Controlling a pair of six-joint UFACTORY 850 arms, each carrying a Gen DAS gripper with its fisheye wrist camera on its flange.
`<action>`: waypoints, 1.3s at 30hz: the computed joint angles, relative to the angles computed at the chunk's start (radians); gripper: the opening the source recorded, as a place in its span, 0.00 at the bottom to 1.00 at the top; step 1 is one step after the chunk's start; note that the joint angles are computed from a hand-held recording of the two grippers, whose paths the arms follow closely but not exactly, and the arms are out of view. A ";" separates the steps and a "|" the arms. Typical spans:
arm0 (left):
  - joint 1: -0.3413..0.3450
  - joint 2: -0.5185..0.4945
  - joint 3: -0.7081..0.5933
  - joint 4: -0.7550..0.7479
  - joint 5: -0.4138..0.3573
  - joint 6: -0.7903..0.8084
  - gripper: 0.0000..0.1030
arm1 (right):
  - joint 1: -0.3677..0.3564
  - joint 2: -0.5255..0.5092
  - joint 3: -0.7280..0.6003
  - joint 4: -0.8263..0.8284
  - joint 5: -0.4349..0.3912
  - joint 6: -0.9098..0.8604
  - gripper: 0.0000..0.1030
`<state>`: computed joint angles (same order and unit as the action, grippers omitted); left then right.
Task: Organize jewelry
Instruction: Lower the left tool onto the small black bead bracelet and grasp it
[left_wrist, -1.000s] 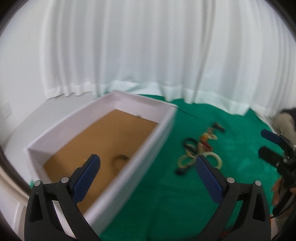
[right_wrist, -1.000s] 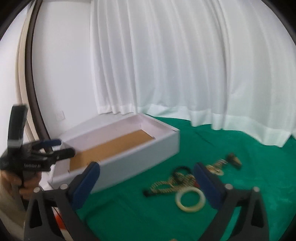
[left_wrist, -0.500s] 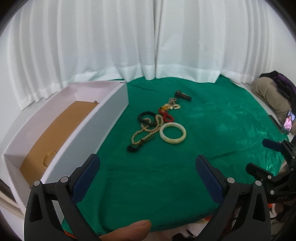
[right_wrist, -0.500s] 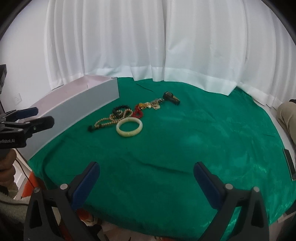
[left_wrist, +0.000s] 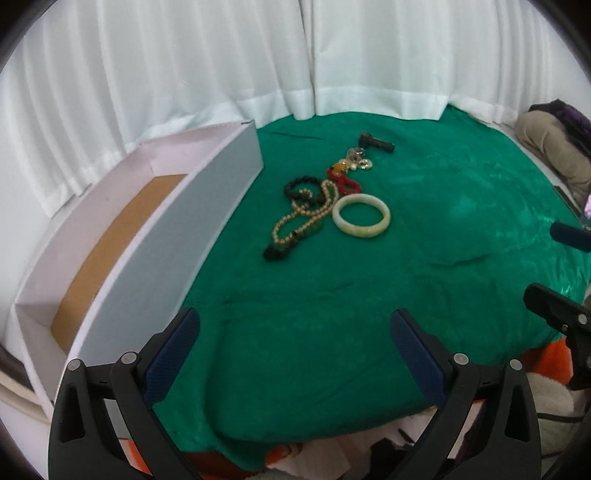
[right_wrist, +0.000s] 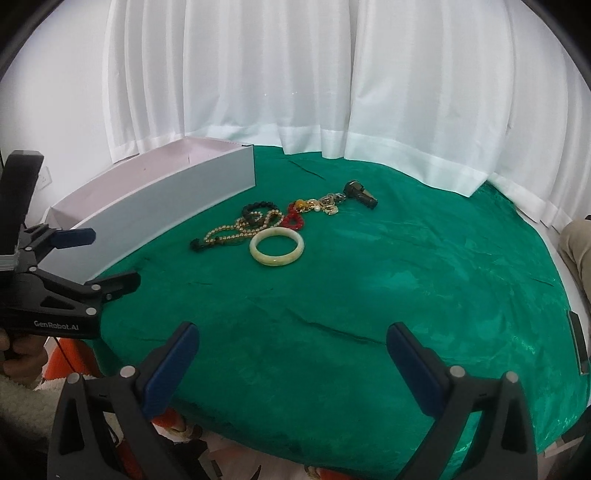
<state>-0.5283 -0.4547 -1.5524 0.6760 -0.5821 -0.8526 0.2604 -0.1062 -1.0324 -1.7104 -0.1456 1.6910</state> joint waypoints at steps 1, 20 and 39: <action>0.003 0.001 0.001 -0.016 0.009 0.016 1.00 | 0.003 -0.002 -0.001 0.020 -0.011 -0.022 1.00; 0.013 -0.058 -0.046 -0.364 -0.060 0.421 0.99 | -0.018 -0.007 0.001 0.067 0.019 -0.038 1.00; 0.141 -0.364 -0.423 -0.378 -0.089 0.481 0.74 | -0.039 -0.006 0.021 -0.043 0.093 0.102 1.00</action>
